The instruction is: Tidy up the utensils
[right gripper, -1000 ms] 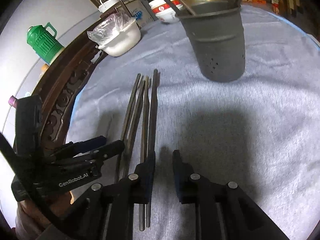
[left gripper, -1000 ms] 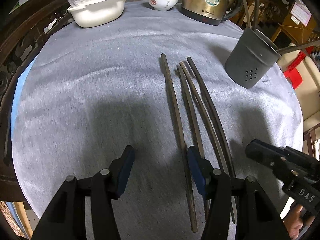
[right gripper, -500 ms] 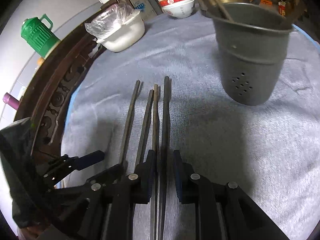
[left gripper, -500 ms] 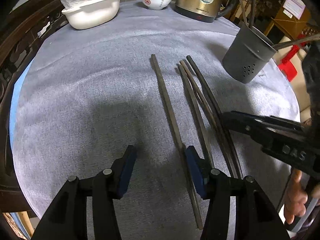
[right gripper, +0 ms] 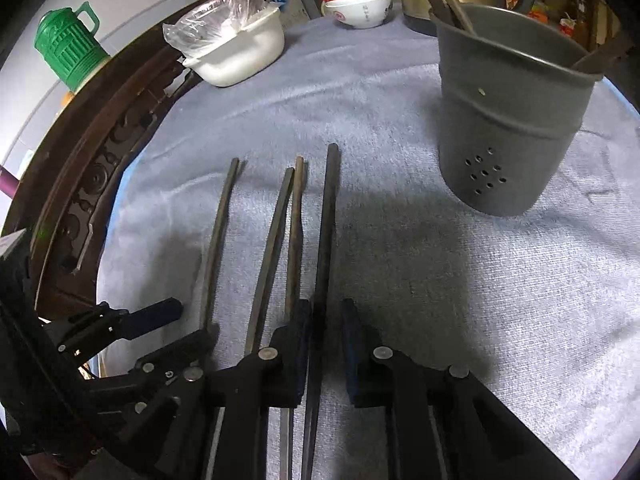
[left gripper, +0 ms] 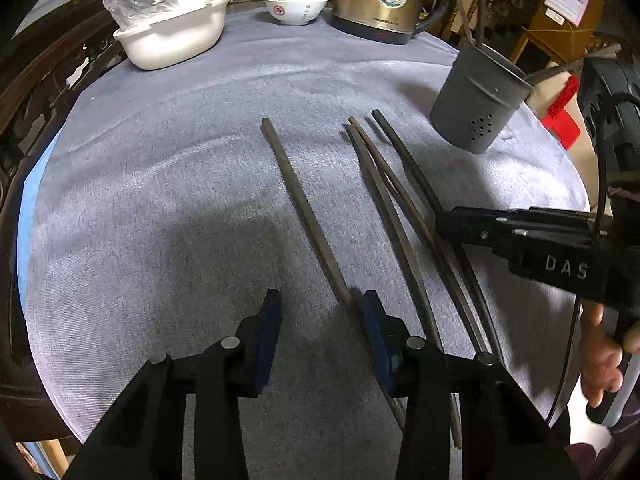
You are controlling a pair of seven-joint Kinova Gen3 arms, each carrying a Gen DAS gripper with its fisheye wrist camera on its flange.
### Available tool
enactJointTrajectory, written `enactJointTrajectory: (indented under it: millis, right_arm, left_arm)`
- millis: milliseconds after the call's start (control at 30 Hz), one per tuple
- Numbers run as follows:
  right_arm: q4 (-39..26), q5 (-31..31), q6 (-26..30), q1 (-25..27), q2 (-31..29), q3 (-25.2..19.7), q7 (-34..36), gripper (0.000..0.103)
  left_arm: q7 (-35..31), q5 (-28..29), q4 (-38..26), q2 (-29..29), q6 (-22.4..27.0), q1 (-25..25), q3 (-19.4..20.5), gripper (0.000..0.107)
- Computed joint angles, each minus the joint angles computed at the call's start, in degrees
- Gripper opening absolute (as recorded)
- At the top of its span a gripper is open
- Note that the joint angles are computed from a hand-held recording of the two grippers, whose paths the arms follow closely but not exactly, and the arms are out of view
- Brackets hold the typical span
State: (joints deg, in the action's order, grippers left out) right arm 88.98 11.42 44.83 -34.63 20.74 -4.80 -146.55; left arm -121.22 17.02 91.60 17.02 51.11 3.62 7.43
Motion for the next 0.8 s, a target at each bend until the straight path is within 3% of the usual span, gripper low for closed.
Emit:
enactJointTrajectory:
  millis: [200, 433, 533, 600, 667, 800]
  right_arm:
    - [-1.32, -1.20, 2.80, 0.20, 0.24, -0.51, 0.38, 0.016]
    - [-2.10, -1.23, 2.79, 0.09, 0.83, -0.17, -0.02, 0.019]
    - [-2.01, -0.11, 3.08, -0.60, 0.84, 0.11, -0.44, 0.014]
    - [-1.80, 0.06, 3.22, -0.56, 0.74, 0.10, -0.48, 0.010]
    - [-1.13, -0.43, 2.93, -0.09, 0.29, -0.14, -0.35, 0.010]
    - [0.30, -1.42, 3.31, 0.54, -1.01, -0.61, -0.19, 0.009]
  left_arm:
    - [-3.05, -0.12, 1.95, -1.32, -0.76, -0.22, 0.26, 0.042]
    - [-1.78, 2.73, -2.93, 1.94, 4.22, -1.47, 0.00, 0.042]
    - [-0.54, 3.30, -4.16, 2.87, 4.74, -1.54, 0.06, 0.042]
    - [0.61, 3.12, -4.64, 3.21, 4.46, -1.30, -0.10, 0.031]
    - [0.55, 3.41, -5.44, 3.88, 4.94, -1.49, -0.16, 0.011]
    - [-3.27, 5.09, -5.79, 4.22, 7.23, -3.49, 1.20, 0.011]
